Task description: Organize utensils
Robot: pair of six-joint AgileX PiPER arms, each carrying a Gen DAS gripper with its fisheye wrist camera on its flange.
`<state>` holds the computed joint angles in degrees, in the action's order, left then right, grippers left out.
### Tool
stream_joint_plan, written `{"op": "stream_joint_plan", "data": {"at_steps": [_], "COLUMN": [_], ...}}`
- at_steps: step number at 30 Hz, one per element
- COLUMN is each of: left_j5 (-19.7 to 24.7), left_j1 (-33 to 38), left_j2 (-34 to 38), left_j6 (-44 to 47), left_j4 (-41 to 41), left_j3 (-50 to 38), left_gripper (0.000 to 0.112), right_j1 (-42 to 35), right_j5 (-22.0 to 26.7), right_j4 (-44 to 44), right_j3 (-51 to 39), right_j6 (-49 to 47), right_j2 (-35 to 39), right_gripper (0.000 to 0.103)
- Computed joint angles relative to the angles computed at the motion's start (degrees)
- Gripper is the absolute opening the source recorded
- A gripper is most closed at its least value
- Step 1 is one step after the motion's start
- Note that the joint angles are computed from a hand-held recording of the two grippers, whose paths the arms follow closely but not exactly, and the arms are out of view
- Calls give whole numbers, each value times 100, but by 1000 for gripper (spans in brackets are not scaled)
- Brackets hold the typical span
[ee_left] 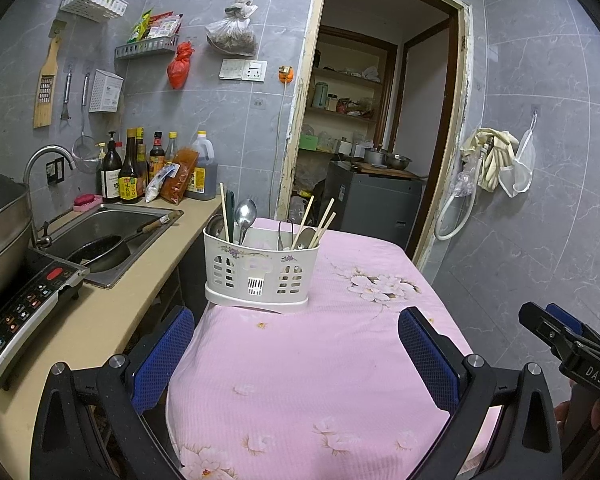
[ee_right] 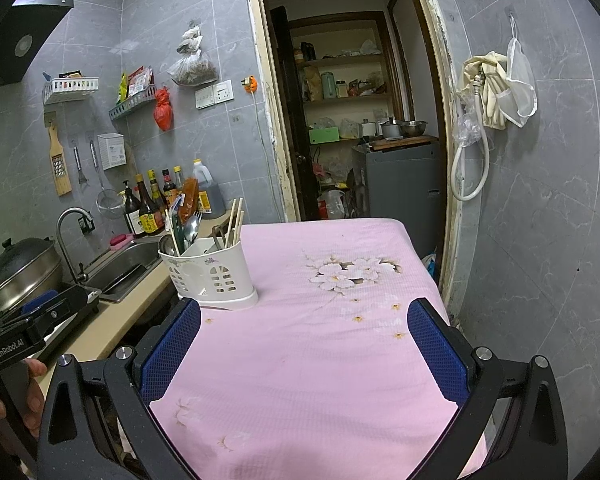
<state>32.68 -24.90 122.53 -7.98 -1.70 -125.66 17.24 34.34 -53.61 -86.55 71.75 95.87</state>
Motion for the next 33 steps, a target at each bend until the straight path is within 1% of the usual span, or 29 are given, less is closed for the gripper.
{"op": "stream_joint_plan", "data": {"at_steps": [8,10,13,17,20,24,33], "left_j5": [64,185,248,216,531,500,615], "left_j1": [1,-8,-1,0,-65,-50,-89], "left_j2": [-2,113,179,164,407,451,575], "left_j6": [-32,-71,-77,-58,-342,-318,-438], "left_j4": [31,59,56,59,434,361,547], "left_j3": [-38,-257,-379,-345,-839,-923,-1150], "left_gripper": [103,103,103,103,103,103,103], "right_j1": [-72,-65,-67,-54,-50,-44,-94], "right_j5": [-51,-42,-46,-33,-27,0,-67], "right_j4": [150,135,151,129,121,135,163], "right_j3": [-44,-45,-45,-49,-52,-66,-48], "right_j6": [-145,-134,-149,-122,-119,-133,-165], "right_j2": [38,39,38,41,44,45,75], "right_gripper": [102,102,102,102,102,102,102]}}
